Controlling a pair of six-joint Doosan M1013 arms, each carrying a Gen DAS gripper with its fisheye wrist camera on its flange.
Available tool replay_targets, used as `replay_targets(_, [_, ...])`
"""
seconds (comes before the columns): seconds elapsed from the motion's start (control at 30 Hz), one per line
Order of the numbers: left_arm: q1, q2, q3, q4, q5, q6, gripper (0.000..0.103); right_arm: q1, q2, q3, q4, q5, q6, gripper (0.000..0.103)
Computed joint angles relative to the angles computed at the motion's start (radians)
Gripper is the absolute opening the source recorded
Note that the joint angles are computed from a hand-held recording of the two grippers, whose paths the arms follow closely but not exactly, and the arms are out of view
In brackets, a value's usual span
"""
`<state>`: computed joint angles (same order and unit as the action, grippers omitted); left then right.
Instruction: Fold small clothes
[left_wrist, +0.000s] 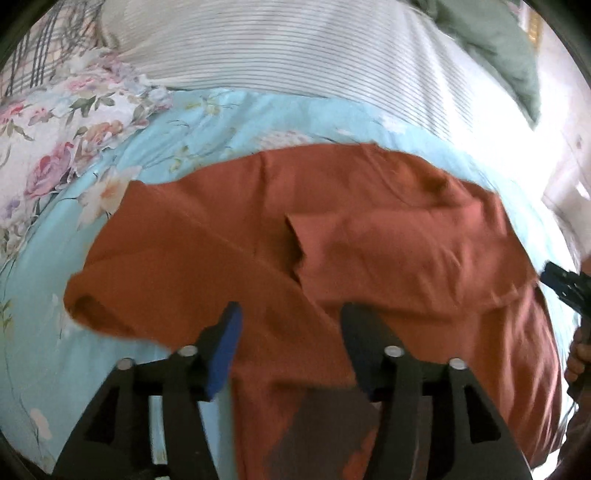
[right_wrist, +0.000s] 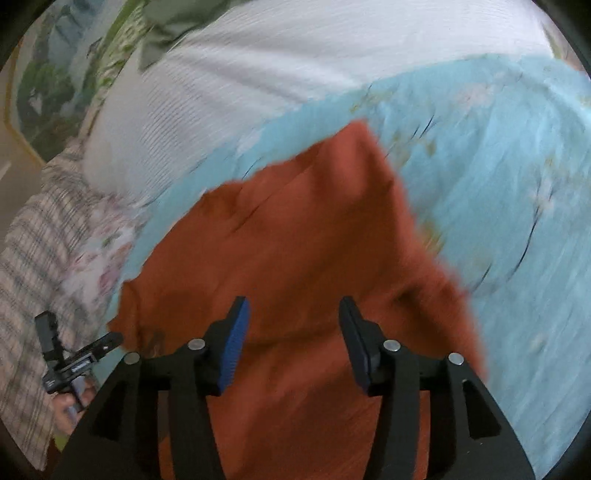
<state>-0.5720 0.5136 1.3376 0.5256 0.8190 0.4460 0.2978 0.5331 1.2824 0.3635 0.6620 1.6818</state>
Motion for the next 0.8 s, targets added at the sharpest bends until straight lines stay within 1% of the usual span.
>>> replay_targets(0.03, [-0.012, -0.001, 0.0, 0.001, 0.009, 0.022, 0.074, 0.005, -0.002, 0.009, 0.019, 0.005, -0.012, 0.052])
replay_targets(0.07, [-0.021, 0.004, -0.006, 0.006, 0.017, 0.04, 0.08, 0.008, -0.006, 0.02, 0.041, 0.009, -0.025, 0.052])
replay_targets(0.1, [-0.031, 0.012, -0.016, 0.016, 0.035, 0.061, 0.083, 0.013, -0.008, 0.03, 0.063, 0.015, -0.038, 0.052])
replay_targets(0.2, [-0.06, 0.061, -0.076, 0.08, 0.149, 0.098, 0.084, 0.025, -0.015, 0.046, 0.086, 0.031, -0.053, 0.052])
replay_targets(0.23, [-0.064, 0.079, -0.097, 0.097, 0.185, 0.104, 0.08, 0.028, -0.018, 0.05, 0.089, 0.034, -0.059, 0.052])
replay_targets(0.27, [-0.063, 0.095, -0.117, 0.101, 0.218, 0.112, 0.057, 0.032, -0.023, 0.055, 0.088, 0.033, -0.059, 0.052])
replay_targets(0.3, [-0.057, 0.108, -0.133, 0.092, 0.247, 0.122, 0.041, 0.034, -0.027, 0.06, 0.091, 0.032, -0.063, 0.052])
replay_targets(0.33, [-0.05, 0.109, -0.134, 0.07, 0.251, 0.123, 0.01, 0.036, -0.032, 0.065, 0.099, 0.029, -0.074, 0.052])
replay_targets(0.37, [-0.038, 0.097, -0.119, 0.035, 0.215, 0.106, 0.004, 0.038, -0.036, 0.069, 0.099, 0.024, -0.077, 0.052])
replay_targets(0.4, [-0.033, 0.08, -0.095, 0.031, 0.176, 0.076, 0.004, 0.04, -0.04, 0.073, 0.1, 0.019, -0.081, 0.052])
replay_targets(0.43, [-0.034, 0.064, -0.075, 0.044, 0.153, 0.049, 0.004, 0.039, -0.045, 0.078, 0.109, 0.013, -0.09, 0.052])
replay_targets(0.53, [-0.046, 0.02, -0.031, 0.099, 0.11, -0.016, 0.003, 0.04, -0.05, 0.082, 0.124, 0.0, -0.102, 0.052])
replay_targets(0.6, [-0.052, -0.01, -0.01, 0.116, 0.07, -0.052, 0.003, 0.038, -0.056, 0.088, 0.137, -0.012, -0.114, 0.052])
replay_targets(0.7, [-0.058, -0.027, -0.023, 0.138, 0.02, -0.062, 0.003, 0.032, -0.064, 0.095, 0.153, -0.028, -0.126, 0.052])
replay_targets(0.73, [-0.059, -0.025, -0.04, 0.143, 0.004, -0.056, 0.003, 0.029, -0.069, 0.101, 0.159, -0.035, -0.13, 0.052])
replay_targets(0.8, [-0.06, -0.014, -0.081, 0.142, -0.051, -0.032, 0.003, 0.025, -0.073, 0.104, 0.156, -0.046, -0.124, 0.052])
